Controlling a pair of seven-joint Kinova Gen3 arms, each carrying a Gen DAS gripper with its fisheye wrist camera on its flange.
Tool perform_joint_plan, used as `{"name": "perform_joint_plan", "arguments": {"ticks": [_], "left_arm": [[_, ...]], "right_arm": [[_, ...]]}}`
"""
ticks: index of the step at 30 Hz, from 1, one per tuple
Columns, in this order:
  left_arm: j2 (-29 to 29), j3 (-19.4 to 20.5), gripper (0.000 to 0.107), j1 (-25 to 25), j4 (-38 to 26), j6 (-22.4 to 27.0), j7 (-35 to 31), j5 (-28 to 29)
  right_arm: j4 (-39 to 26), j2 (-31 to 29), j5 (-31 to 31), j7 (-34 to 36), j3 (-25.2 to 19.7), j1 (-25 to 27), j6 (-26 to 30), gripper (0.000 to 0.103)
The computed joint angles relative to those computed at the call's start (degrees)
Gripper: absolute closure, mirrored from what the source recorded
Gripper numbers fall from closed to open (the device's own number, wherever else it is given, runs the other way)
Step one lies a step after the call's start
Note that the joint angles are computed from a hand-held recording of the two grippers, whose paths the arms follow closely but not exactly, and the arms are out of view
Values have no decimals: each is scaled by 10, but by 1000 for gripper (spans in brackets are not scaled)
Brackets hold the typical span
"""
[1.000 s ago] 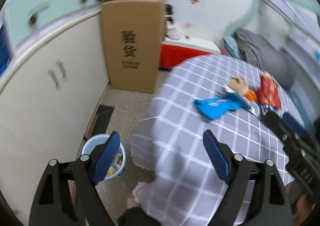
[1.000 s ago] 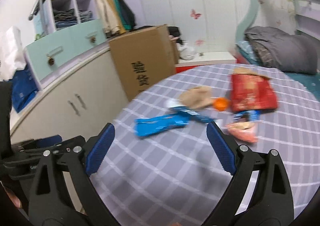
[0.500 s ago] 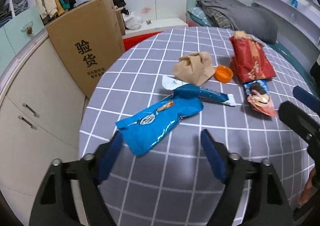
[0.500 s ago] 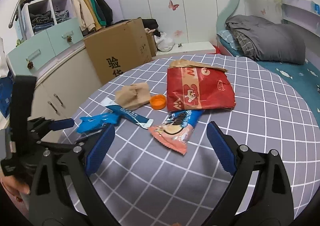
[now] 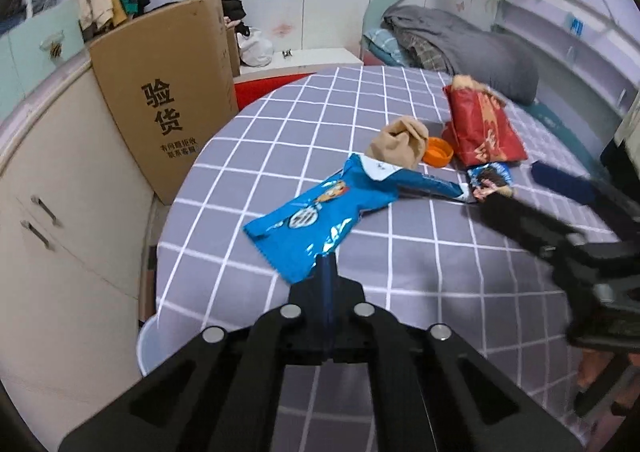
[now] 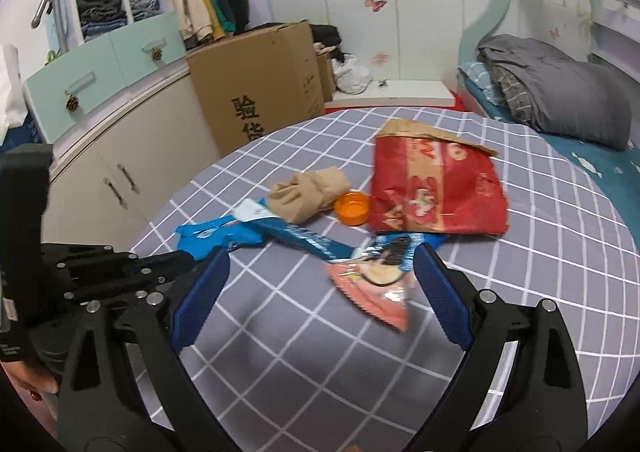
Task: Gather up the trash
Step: 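Grasp the blue snack packet with the left tool while the right tool grasps the blue tube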
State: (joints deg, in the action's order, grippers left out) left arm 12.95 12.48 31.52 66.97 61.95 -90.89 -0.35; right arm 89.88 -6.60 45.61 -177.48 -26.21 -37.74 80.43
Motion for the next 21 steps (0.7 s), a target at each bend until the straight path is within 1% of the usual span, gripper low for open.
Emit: {"name": "perform_joint_plan", "arguments": {"ticks": [1,5,6,7,9,11,13,14,15,17,19,20,21], "left_arm": [[-8,-7,107,-3,9,-7,-1,13],[-21,-5,107,-32,23,-16,0,36],[-18,-3,107,-39,17,-7,-5,48],[-14,1,106,-45,11,3,-9,54],[-13,-4,105,-38,11,1,-1,42],[-8,-5,96,-27,5,6,6,18],[-8,-7,65,-19,6,1,14,3],[-12,-6,60,-22,12,-10,10,7],[-13,-4,55,-24,13,-12,2,11],[-8,-1,54,-22,4,-6,-8,8],[0,1,51,-15,-8,-2,-16,-1],[5,1,49,-11,-15,0,-21,-6],[11,-2,47,-2,-23,3,-24,-14]], "right_arm": [[-8,7,-8,18,5,1,-3,12],[-40,36,-37,96,33,-6,-4,12],[-46,42,-38,107,33,-2,-1,12],[-54,52,-44,125,44,-4,1,12],[-70,70,-36,140,53,-12,26,12],[-83,84,-47,165,68,-12,35,13],[-86,86,-60,182,86,-16,28,22],[-84,85,-69,192,96,-15,20,29],[-83,85,-88,212,103,-3,4,32],[-73,79,-117,233,115,12,-26,36],[-63,69,-121,230,116,20,-41,69],[-63,67,-118,230,114,21,-38,79],[-57,59,-125,228,114,25,-44,83]]}}
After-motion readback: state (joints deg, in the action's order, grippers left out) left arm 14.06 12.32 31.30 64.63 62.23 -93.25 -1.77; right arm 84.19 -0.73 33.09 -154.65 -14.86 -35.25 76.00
